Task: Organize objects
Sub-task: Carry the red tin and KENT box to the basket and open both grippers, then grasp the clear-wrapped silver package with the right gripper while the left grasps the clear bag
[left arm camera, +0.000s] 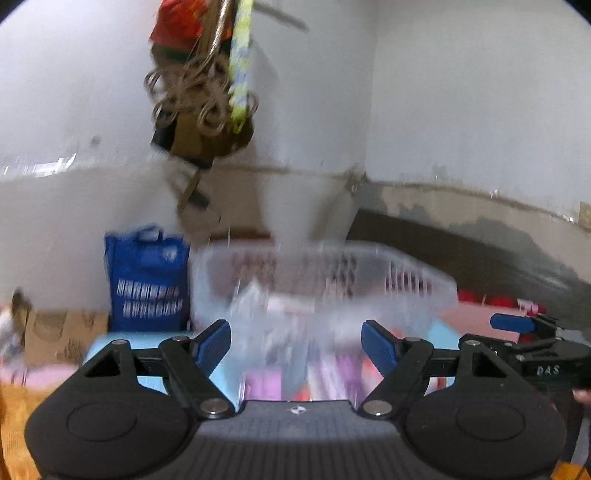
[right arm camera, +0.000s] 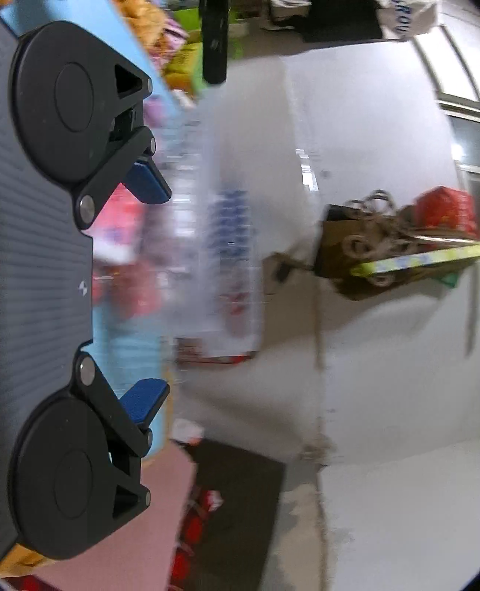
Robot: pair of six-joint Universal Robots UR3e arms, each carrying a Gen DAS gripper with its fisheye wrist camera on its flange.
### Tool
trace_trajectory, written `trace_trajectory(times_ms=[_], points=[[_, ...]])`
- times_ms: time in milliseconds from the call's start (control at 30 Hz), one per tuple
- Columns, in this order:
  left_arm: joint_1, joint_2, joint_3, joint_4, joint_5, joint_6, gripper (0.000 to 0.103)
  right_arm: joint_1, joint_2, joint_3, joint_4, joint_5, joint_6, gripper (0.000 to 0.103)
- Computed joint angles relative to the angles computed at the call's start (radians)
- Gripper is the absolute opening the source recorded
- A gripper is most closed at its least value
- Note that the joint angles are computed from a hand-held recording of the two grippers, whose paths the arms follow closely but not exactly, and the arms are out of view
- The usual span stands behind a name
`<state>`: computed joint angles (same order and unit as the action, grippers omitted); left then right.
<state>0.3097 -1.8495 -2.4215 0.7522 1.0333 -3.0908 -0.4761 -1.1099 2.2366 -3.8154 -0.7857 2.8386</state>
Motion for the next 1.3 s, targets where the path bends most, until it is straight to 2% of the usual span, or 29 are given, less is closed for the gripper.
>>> trace_trajectory(times_ms=[33,67,167,367,467,600,700,767,800,867,1000,1200,1233,1300], points=[[0.026,-0.033,-0.06,0.084,-0.022,0.007,0.081,-0.013,0.011,0.036,-0.021,0.006,-0.014,0.102],[0.041,-0.065,-0.097,0.136,-0.023,0.018,0.079,-0.024,0.019,0.06,-0.028,0.018,-0.031,0.097],[0.058,-0.146,-0.162,0.22,-0.022,0.041,0.072,-0.012,0.028,0.067,0.008,-0.003,-0.063,0.09],[0.089,-0.264,-0.225,0.326,-0.072,0.095,0.069,0.008,-0.002,0.062,0.155,-0.006,-0.129,0.09],[0.093,-0.305,-0.236,0.365,-0.074,0.103,0.069,0.046,-0.027,0.04,0.249,-0.06,-0.179,0.09],[0.046,-0.323,-0.197,0.346,-0.015,0.094,0.069,0.082,-0.04,0.026,0.285,-0.13,-0.187,0.086],[0.007,-0.315,-0.168,0.315,0.034,0.093,0.069,0.097,-0.043,0.011,0.318,-0.162,-0.19,0.067],[-0.024,-0.292,-0.147,0.259,0.076,0.102,0.069,0.091,-0.032,0.031,0.275,-0.152,-0.185,0.067],[-0.045,-0.273,-0.132,0.211,0.106,0.106,0.068,0.086,-0.028,0.043,0.25,-0.142,-0.182,0.056],[-0.081,-0.264,-0.11,0.176,0.165,0.114,0.036,0.069,-0.015,0.065,0.195,-0.117,-0.163,0.049],[-0.097,-0.276,-0.118,0.206,0.192,0.132,0.035,0.032,-0.009,0.091,0.155,-0.061,-0.15,0.048],[-0.087,-0.275,-0.121,0.205,0.184,0.121,0.035,0.037,-0.017,0.07,0.204,-0.062,-0.163,0.05],[-0.089,-0.274,-0.116,0.199,0.185,0.117,0.035,0.043,-0.016,0.063,0.21,-0.07,-0.162,0.052],[-0.091,-0.272,-0.113,0.194,0.185,0.118,0.035,0.055,-0.018,0.055,0.217,-0.086,-0.162,0.066]])
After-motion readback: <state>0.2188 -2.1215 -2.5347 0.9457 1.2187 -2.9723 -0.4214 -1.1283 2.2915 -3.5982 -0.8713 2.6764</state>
